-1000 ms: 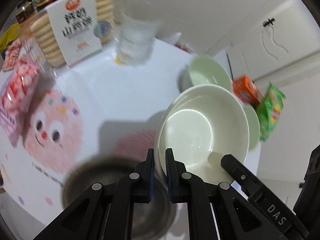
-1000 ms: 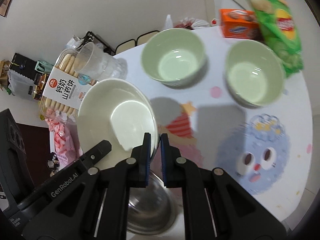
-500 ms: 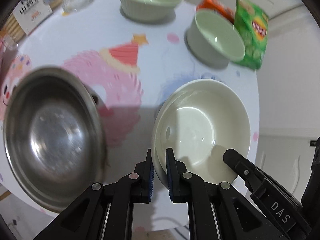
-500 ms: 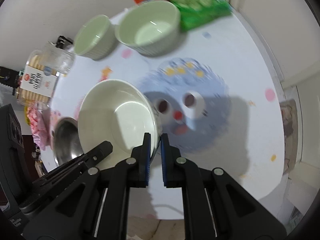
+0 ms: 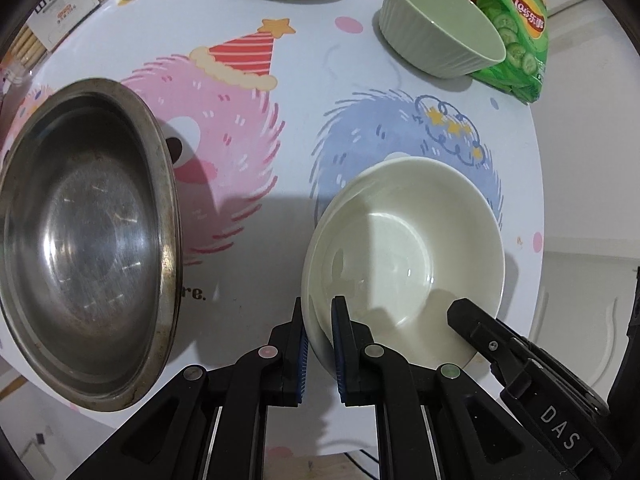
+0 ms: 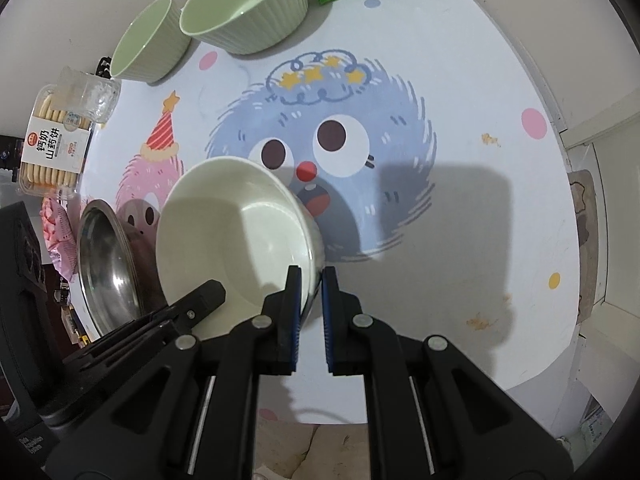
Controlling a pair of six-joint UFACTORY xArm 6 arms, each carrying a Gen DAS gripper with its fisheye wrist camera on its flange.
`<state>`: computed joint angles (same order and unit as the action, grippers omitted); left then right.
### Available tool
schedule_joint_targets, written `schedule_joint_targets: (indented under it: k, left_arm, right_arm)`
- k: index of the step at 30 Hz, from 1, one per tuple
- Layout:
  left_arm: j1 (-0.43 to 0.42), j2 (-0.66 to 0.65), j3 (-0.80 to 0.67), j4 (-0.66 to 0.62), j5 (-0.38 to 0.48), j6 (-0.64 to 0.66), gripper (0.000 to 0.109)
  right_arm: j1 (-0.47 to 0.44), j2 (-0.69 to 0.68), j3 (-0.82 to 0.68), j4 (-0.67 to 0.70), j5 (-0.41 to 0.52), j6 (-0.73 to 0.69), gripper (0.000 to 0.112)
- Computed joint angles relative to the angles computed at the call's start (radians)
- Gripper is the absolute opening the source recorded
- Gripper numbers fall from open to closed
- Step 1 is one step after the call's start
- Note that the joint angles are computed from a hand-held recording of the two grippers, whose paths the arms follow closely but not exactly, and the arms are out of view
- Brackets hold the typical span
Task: Organize plates and bowls
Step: 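Lift the cream bowl and carry it toward the steel bowls, then lower the cream bowl beside the steel bowls and open both grippers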
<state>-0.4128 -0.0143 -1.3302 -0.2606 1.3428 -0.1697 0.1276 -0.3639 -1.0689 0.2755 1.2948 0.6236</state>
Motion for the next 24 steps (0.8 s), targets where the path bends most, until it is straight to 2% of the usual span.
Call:
schedule_joint_targets:
  k: [10, 11, 13, 14, 15, 17, 19, 21, 22, 24]
  left_arm:
    - [-0.026, 0.031, -0.026, 0.030, -0.006, 0.000, 0.012]
    - [-0.031, 0.031, -0.028, 0.042, -0.008, 0.001, 0.018]
    - [-0.033, 0.029, -0.031, 0.048, -0.009, 0.007, 0.036]
    - [-0.033, 0.028, -0.032, 0.048, -0.013, 0.002, 0.045]
    - [-0.025, 0.027, -0.034, 0.038, -0.015, 0.005, 0.054]
    - [-0.010, 0.027, -0.045, 0.019, -0.020, 0.007, 0.063]
    - [-0.001, 0.031, -0.062, 0.008, -0.026, 0.011, 0.067]
    - [0.005, 0.041, -0.090, -0.003, -0.035, 0.017, 0.079]
    - [0.009, 0.043, -0.102, -0.011, -0.045, 0.025, 0.083]
    - [0.018, 0.036, -0.114, -0.024, -0.064, 0.045, 0.089]
  right_arm:
    - [0.012, -0.003, 0.009, -0.008, -0.007, 0.017, 0.012]
    - [0.016, -0.003, 0.008, -0.016, -0.009, 0.020, 0.014]
    - [0.023, -0.003, 0.001, -0.033, -0.013, 0.026, 0.022]
    - [0.025, -0.004, -0.001, -0.041, -0.016, 0.031, 0.030]
    - [0.026, -0.008, -0.004, -0.058, -0.022, 0.043, 0.030]
    - [0.018, -0.017, -0.007, -0.069, -0.034, 0.046, 0.031]
    - [0.007, -0.022, -0.019, -0.088, -0.041, 0.053, 0.039]
    - [-0.002, -0.025, -0.040, -0.124, -0.048, 0.064, 0.055]
    - [-0.008, -0.026, -0.051, -0.138, -0.056, 0.069, 0.059]
    - [-0.021, -0.022, -0.077, -0.159, -0.069, 0.069, 0.074]
